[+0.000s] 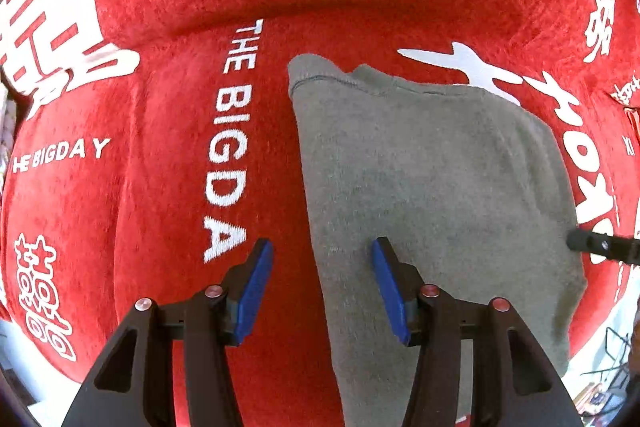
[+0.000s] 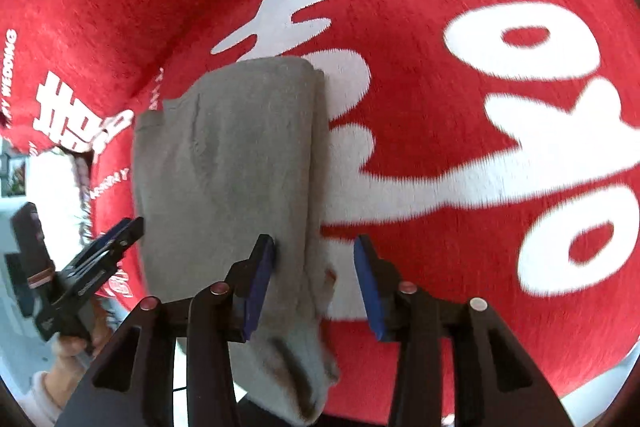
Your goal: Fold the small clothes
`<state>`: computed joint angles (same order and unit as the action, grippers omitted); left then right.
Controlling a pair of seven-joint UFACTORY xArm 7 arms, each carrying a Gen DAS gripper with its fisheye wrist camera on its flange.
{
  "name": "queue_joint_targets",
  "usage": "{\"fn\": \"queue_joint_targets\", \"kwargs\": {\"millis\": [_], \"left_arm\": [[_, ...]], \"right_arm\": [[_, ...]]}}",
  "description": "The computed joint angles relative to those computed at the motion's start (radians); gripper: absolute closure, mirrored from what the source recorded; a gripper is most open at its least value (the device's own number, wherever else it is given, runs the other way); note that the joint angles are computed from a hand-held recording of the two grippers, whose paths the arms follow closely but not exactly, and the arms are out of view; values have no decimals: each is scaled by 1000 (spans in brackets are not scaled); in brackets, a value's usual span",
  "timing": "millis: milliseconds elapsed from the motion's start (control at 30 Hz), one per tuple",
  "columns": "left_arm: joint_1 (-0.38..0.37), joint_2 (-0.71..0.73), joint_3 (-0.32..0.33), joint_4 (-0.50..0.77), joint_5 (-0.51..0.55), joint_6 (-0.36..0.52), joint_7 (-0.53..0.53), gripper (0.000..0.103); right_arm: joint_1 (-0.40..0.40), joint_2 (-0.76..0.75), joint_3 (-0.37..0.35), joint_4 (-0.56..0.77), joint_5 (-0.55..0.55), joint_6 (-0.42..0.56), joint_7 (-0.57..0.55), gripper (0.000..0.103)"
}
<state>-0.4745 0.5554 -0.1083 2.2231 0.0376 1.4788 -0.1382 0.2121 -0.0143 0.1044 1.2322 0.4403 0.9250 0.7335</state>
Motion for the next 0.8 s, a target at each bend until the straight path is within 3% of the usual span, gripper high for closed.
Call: {"fn": "queue_joint_targets", "kwargs": {"millis": [133, 200, 300, 333, 567, 633, 733, 800], "left_arm": [[-5, -5, 3, 10, 5, 31, -13, 50], [-14, -8, 5, 16, 18, 48, -13, 50], [-27, 3, 7, 51, 33, 89, -13, 50], [-30, 5, 8, 59, 36, 100, -14, 50], [-43, -5, 12, 55, 47, 126, -27, 50], [-41, -14, 10, 38, 45, 122, -30, 50], [-37, -22, 8, 28, 41, 125, -39, 50], [-38, -20, 8, 36, 43, 135, -41, 50]], "right_arm": [[11, -14, 7, -7, 89, -61, 32, 57], [25, 40, 19, 78, 8, -24, 101, 58], [43, 84, 27, 193, -158, 79, 158, 91], [47, 85, 29, 209, -176, 94, 151, 93], [78, 210, 43, 356, -220, 189, 77, 93], [78, 227, 40, 343, -213, 222, 77, 94], [67, 197, 32, 270, -154, 148, 126, 96], [65, 201, 32, 279, -154, 156, 135, 96]]}}
